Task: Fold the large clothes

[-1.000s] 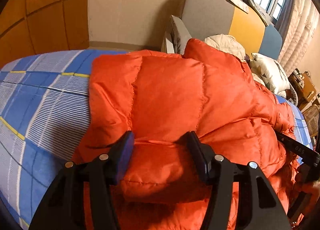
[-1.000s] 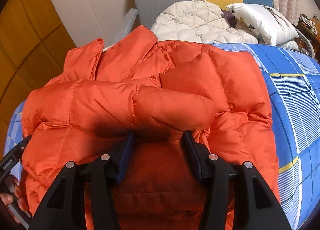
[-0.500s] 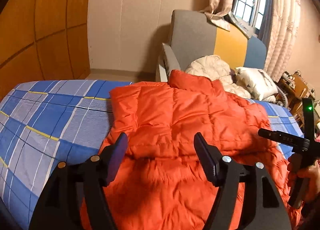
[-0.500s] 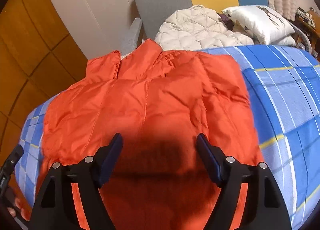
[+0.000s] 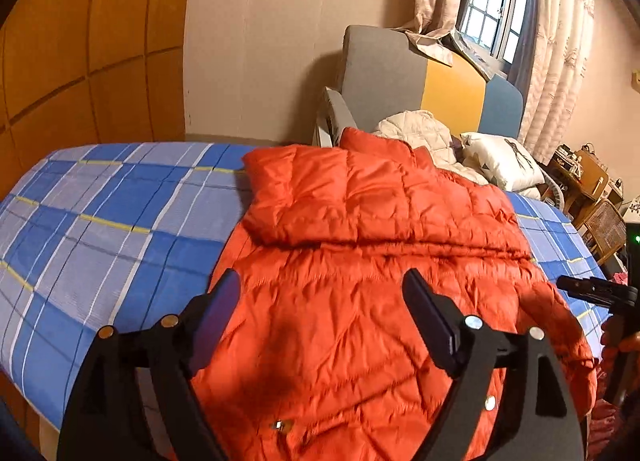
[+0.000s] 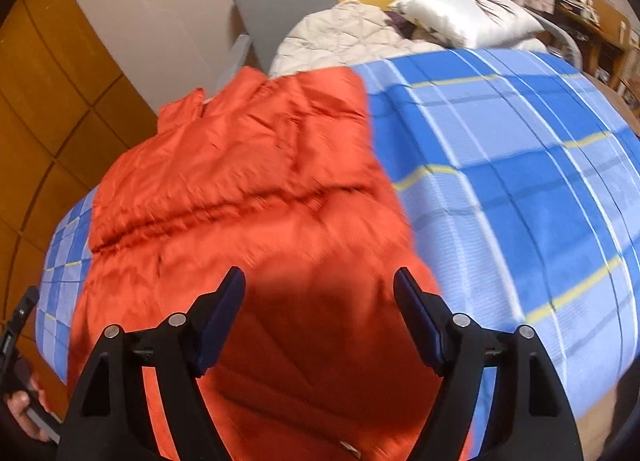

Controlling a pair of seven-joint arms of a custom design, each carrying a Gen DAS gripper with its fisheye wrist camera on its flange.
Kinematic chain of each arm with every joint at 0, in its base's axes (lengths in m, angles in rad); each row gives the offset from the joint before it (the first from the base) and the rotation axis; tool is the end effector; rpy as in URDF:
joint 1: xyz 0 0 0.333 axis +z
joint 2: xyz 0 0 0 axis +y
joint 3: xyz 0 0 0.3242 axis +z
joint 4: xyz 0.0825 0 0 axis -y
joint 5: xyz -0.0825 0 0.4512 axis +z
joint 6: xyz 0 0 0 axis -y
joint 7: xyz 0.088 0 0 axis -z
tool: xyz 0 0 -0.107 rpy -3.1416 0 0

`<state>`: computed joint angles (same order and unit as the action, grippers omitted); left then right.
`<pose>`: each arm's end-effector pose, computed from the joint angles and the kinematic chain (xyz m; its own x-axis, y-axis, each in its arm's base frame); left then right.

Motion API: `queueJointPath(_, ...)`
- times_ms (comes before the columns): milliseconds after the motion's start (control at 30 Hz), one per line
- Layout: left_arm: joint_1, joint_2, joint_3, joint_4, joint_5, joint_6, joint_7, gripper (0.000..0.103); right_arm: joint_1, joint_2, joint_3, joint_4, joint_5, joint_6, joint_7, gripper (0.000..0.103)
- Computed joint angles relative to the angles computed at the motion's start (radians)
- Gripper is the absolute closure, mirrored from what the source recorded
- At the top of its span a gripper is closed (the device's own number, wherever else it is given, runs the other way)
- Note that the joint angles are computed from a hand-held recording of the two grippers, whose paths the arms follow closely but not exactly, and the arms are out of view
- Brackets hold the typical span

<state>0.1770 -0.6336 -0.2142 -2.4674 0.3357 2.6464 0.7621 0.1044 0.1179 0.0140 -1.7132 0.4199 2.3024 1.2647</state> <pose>0.4725 -0.0393 0.5860 0.4351 -0.8868 0.1560 -0.5342 -0.3937 -0.7481 0.6989 0.0912 0.5552 0.2752 -0.9263 -0.2573 -0.8591 -0.1169 -0.4982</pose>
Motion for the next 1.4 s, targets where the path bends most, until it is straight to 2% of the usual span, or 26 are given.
queueJointPath(133, -0.023, -0.063, 0.019, -0.058, -0.024, -0.024, 0.015, 0.018, -0.02, -0.059, -0.022, -0.083, -0.002, 0.005, 0.0, 0.021)
queueJointPath(367, -0.065, -0.231, 0.097, -0.209, -0.135, -0.063, 0.088, 0.019, -0.05, -0.115, -0.055, -0.163, 0.006, -0.013, -0.014, 0.021)
queueJointPath(500, -0.096, -0.34, 0.16, -0.313, -0.23, -0.08, 0.149, 0.03, -0.068, -0.141, -0.072, -0.196, 0.079, -0.076, -0.078, 0.021)
queueJointPath(667, -0.099, -0.453, 0.199, -0.414, -0.344, -0.11, 0.175, 0.031, -0.082, -0.173, -0.093, -0.24, 0.185, -0.157, -0.146, 0.021)
queueJointPath(733, -0.107, -0.484, 0.216, -0.446, -0.389, -0.11, 0.187, 0.036, -0.084, -0.186, -0.097, -0.259, 0.213, -0.188, -0.172, 0.021)
queueJointPath(833, -0.122, -0.498, 0.224, -0.467, -0.44, -0.115, 0.211, 0.049, -0.082, -0.201, -0.1, -0.282, 0.229, -0.216, -0.208, 0.021)
queueJointPath(867, -0.133, -0.499, 0.229, -0.471, -0.455, -0.111, 0.225, 0.056, -0.081, -0.203, -0.099, -0.287, 0.226, -0.224, -0.216, 0.023)
queueJointPath(933, -0.147, -0.49, 0.228, -0.472, -0.478, -0.107, 0.246, 0.061, -0.076, -0.213, -0.096, -0.302, 0.224, -0.222, -0.233, 0.031)
queueJointPath(967, -0.156, -0.481, 0.23, -0.471, -0.49, -0.102, 0.258, 0.067, -0.073, -0.218, -0.096, -0.309, 0.226, -0.218, -0.24, 0.035)
queueJointPath(1000, -0.161, -0.474, 0.228, -0.47, -0.501, -0.098, 0.261, 0.073, -0.072, -0.217, -0.098, -0.308, 0.233, -0.225, -0.247, 0.045)
queueJointPath(1167, -0.169, -0.46, 0.216, -0.472, -0.532, -0.069, 0.274, 0.092, -0.065, -0.227, -0.098, -0.308, 0.226, -0.235, -0.274, 0.067)
queueJointPath(1200, -0.169, -0.462, 0.213, -0.472, -0.533, -0.069, 0.277, 0.094, -0.065, -0.231, -0.099, -0.31, 0.226, -0.235, -0.28, 0.073)
queueJointPath(1300, -0.168, -0.481, 0.205, -0.471, -0.529, -0.081, 0.288, 0.096, -0.061, -0.246, -0.101, -0.313, 0.227, -0.232, -0.297, 0.083)
queueJointPath(1400, -0.168, -0.522, 0.207, -0.479, -0.527, -0.102, 0.301, 0.097, -0.059, -0.249, -0.106, -0.301, 0.226, -0.246, -0.315, 0.086)
